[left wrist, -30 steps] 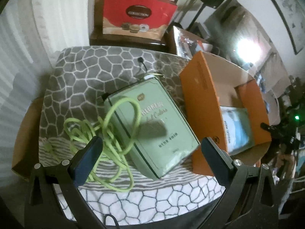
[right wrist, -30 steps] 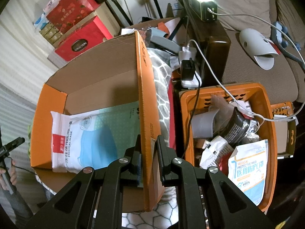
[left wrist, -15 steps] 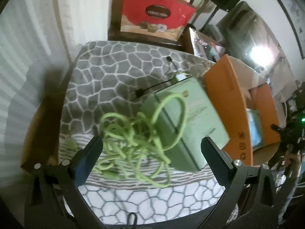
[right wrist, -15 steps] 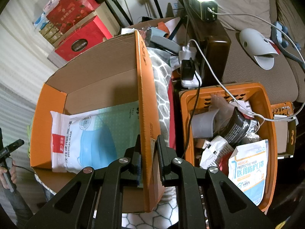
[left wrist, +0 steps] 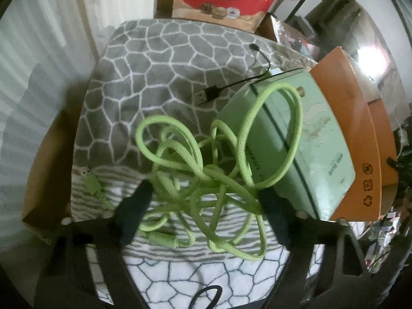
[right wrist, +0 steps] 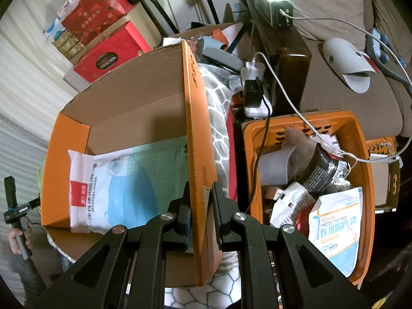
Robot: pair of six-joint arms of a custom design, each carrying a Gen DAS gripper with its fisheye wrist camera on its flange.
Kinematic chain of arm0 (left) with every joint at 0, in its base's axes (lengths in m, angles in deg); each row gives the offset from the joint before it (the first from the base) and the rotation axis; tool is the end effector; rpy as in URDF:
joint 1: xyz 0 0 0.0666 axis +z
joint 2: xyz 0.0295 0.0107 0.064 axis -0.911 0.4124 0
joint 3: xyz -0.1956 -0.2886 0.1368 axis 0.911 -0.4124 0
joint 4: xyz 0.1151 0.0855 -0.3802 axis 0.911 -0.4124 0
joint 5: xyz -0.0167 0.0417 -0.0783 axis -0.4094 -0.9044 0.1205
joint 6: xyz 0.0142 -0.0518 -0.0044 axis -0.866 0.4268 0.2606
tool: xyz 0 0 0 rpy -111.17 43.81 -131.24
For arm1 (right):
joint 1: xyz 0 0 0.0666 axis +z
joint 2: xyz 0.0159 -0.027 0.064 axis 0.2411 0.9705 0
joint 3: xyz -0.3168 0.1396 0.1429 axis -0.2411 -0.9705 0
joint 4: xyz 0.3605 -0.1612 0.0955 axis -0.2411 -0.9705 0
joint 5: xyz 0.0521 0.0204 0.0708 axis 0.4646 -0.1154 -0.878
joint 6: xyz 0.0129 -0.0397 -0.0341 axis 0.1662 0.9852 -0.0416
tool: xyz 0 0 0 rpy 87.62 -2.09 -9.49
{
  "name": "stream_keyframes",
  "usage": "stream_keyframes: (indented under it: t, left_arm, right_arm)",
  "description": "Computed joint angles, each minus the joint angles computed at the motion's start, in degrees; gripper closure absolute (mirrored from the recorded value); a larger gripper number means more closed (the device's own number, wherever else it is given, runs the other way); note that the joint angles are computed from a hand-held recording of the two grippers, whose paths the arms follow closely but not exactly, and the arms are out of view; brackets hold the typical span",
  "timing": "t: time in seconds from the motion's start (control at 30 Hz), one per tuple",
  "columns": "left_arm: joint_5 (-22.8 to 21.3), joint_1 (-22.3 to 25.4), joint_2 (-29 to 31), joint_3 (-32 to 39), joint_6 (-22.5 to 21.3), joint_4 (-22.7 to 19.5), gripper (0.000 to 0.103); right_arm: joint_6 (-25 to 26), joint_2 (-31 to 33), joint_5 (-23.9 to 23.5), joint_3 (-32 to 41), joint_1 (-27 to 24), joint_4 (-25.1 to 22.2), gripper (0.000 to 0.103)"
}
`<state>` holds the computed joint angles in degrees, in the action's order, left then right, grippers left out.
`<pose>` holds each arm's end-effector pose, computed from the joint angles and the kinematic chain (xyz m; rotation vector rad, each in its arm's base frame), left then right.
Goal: Organize objects
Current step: 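Grasp the lime-green cord with the left gripper and lift it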
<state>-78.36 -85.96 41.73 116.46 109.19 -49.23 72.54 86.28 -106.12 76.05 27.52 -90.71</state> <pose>0.2736 -0.0994 0.3784 -0.8891 2.6980 -0.2179 0.5553 0.1467 0.4031 -0.6265 2.7312 0.5387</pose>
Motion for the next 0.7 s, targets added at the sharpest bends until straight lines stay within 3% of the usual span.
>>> stream_keyframes:
  t: [0.3, 0.7]
  left_arm:
    - [4.30, 3.13, -6.14, -4.69, 3.35, 4.98, 0.076]
    - [3.72, 4.96, -12.87, -2.35, 6.77, 9.03, 0.084]
  right_arm:
    - [0.13, 0.02, 0.06, 0.02, -0.04, -0.01, 0.090]
    - [0.36, -0.24, 0.18, -0.70, -0.19, 0.40, 0.090]
